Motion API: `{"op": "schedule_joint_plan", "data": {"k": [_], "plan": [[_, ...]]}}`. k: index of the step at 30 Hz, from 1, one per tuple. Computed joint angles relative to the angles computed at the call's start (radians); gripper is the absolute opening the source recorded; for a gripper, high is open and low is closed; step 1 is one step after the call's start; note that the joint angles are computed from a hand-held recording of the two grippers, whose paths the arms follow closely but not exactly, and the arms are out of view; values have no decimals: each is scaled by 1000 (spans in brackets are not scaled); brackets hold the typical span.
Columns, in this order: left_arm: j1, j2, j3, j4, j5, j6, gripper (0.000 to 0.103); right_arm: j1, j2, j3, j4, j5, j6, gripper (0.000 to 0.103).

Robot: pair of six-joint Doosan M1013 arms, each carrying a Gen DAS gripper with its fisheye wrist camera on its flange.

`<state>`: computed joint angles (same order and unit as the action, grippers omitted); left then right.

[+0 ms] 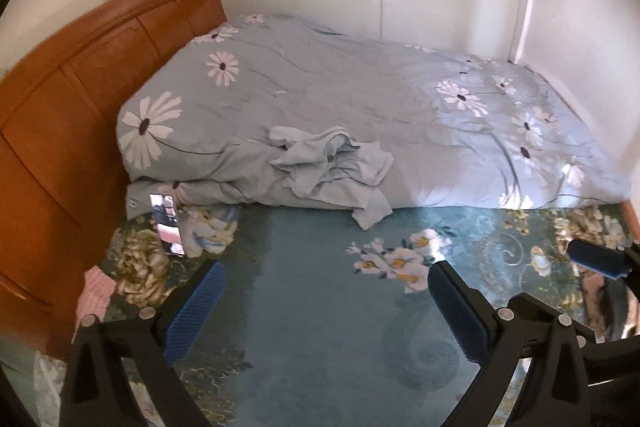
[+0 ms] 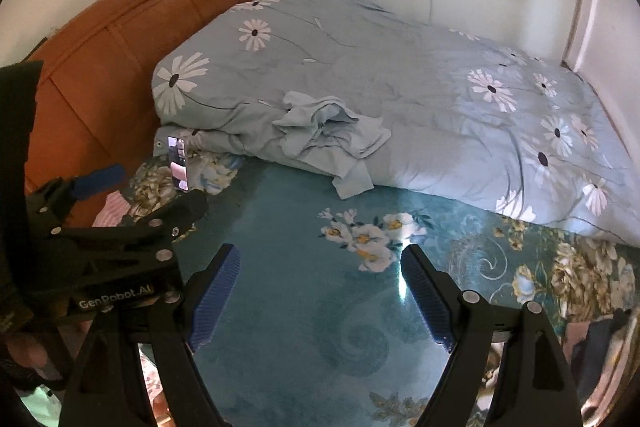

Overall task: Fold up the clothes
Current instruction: 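Move both grippers toward the crumpled grey t-shirt on the duvet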

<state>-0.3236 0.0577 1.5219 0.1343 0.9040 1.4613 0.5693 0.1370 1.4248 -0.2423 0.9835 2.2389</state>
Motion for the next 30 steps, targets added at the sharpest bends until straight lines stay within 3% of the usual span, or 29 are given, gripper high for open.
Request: {"op": "schedule_joint_plan", "data": {"k": [7, 12, 18, 24, 30], "plan": [[-11, 23, -13, 35, 35, -22, 103, -30, 7, 16, 67, -27, -64, 83], [2, 52, -25, 8, 47, 14, 103, -39, 38, -4, 86, 4, -81, 83], [45, 92, -34, -54, -8, 104, 103, -35, 102, -63, 54, 60, -52, 83], [112, 170, -88, -203, -17, 191, 103, -51, 185, -150, 67, 101, -36, 83], [143, 245, -137, -238, -33, 227, 103, -64, 276, -245, 67, 141, -44, 83]]}}
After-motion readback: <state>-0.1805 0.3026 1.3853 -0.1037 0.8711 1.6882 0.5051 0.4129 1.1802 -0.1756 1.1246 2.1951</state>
